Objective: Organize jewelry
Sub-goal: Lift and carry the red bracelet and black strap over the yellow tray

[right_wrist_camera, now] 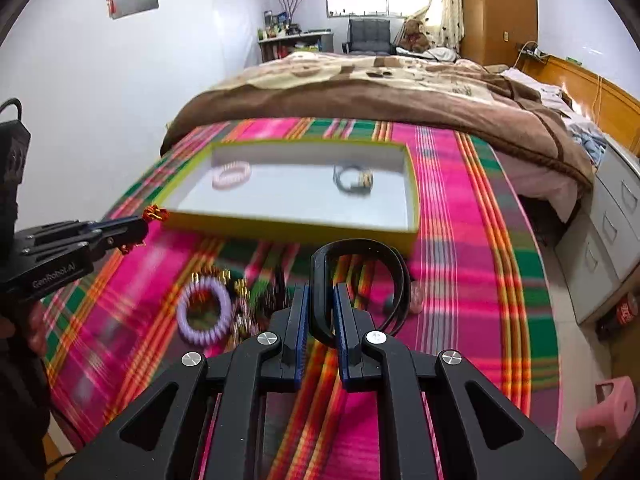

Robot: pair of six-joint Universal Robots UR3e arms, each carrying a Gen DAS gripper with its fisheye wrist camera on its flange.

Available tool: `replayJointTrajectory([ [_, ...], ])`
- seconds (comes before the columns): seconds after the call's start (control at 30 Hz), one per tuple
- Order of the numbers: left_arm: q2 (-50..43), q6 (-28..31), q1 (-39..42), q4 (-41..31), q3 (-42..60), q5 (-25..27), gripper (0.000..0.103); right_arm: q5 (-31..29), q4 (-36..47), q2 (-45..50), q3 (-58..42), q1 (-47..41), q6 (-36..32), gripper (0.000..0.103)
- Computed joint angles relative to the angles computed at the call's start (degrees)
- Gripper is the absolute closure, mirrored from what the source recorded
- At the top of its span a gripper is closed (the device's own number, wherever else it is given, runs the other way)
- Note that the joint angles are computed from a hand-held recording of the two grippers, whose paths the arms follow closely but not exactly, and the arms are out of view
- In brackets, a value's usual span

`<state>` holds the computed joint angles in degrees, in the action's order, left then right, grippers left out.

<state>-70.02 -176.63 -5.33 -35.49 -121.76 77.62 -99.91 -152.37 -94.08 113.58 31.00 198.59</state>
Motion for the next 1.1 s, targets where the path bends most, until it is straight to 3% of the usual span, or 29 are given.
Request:
replayJointTrajectory([
  [0.5, -18.1, -0.82, 0.38, 2.02, 15.44, 1.3, 0.095, 4.17, 2.86, 14.32, -17.49, -7.62, -6.3, 0.091],
  [1.1, -31.22, -1.54, -0.04, 3.84, 22.62, 3.9, 0.095, 5.91, 7.04, 26.07, -28.32, -11.24, -8.45, 0.091],
])
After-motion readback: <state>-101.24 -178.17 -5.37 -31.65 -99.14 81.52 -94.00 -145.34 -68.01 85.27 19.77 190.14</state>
